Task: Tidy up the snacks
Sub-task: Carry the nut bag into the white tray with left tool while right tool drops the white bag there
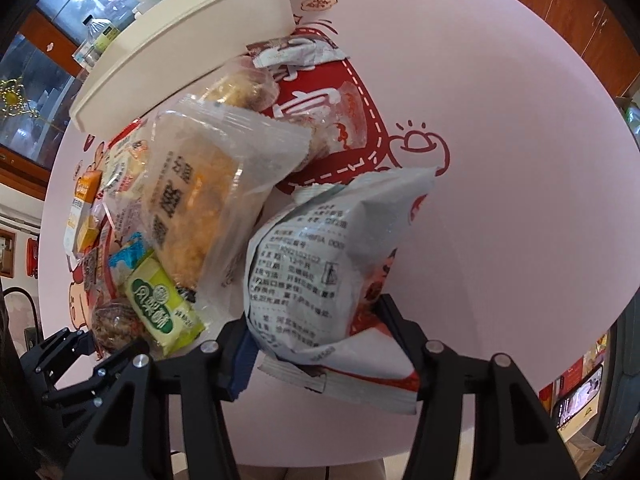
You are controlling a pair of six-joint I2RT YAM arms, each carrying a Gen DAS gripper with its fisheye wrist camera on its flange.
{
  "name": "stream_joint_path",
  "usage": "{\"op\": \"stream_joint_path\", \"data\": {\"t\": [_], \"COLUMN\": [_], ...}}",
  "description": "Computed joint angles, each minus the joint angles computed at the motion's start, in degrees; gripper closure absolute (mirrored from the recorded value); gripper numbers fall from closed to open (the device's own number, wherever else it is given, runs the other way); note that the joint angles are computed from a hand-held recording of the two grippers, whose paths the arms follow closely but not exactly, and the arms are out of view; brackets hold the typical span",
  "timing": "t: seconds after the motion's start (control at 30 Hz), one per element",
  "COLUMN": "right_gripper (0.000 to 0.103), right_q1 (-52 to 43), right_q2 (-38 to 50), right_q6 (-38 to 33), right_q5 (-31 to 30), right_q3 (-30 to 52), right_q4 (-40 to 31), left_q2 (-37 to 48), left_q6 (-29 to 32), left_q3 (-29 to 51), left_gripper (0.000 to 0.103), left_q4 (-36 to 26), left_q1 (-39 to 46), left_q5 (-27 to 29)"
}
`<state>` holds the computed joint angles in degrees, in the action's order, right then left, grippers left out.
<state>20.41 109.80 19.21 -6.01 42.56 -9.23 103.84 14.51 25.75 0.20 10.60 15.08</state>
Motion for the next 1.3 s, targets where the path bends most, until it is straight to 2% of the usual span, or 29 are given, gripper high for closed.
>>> {"op": "stream_joint_path", "data": {"t": [0.2,0.43,0.67,0.83,1.03,1.13,1.3], "right_gripper": [0.047,0.048,0.048,0.047,0.047,0.047,0.047], "right_q1": [0.5,2.2,6.1,7.2,7.1,6.6,4.6], "right_q2": [-10.9,-20.7,-23.8,-21.3,-13.6,-8.3,5.3], "right_q6": [-0.4,-2.2,-5.9,-8.2,-10.9,-11.9,-11.9], "right_q5": [1.2,3.4,5.9,4.7,4.0,4.3,2.9], "right_q3": [-1.3,4.0,14.5,25.4,41.9,51.6,73.8], "right_q4": [-5.4,-12.1,-17.1,-21.1,-26.3,-29.2,-37.3], "left_q2": [-14.8,-25.8,-30.8,-28.9,-23.8,-20.5,-12.8], "left_q6": [3.7,5.3,3.7,2.0,-0.6,-2.4,-5.5], "left_q3": [-0.2,9.4,19.1,27.6,38.4,43.3,52.9], "left_gripper": [0.063,0.063,0.062,0.062,0.062,0.062,0.062], "left_q4": [-10.0,-24.4,-29.0,-31.0,-34.0,-33.1,-32.9], "left_q1": [5.9,11.8,11.8,11.3,9.5,7.5,4.8], "left_q5": [3.1,7.8,7.5,5.0,2.2,-0.4,-4.2]}}
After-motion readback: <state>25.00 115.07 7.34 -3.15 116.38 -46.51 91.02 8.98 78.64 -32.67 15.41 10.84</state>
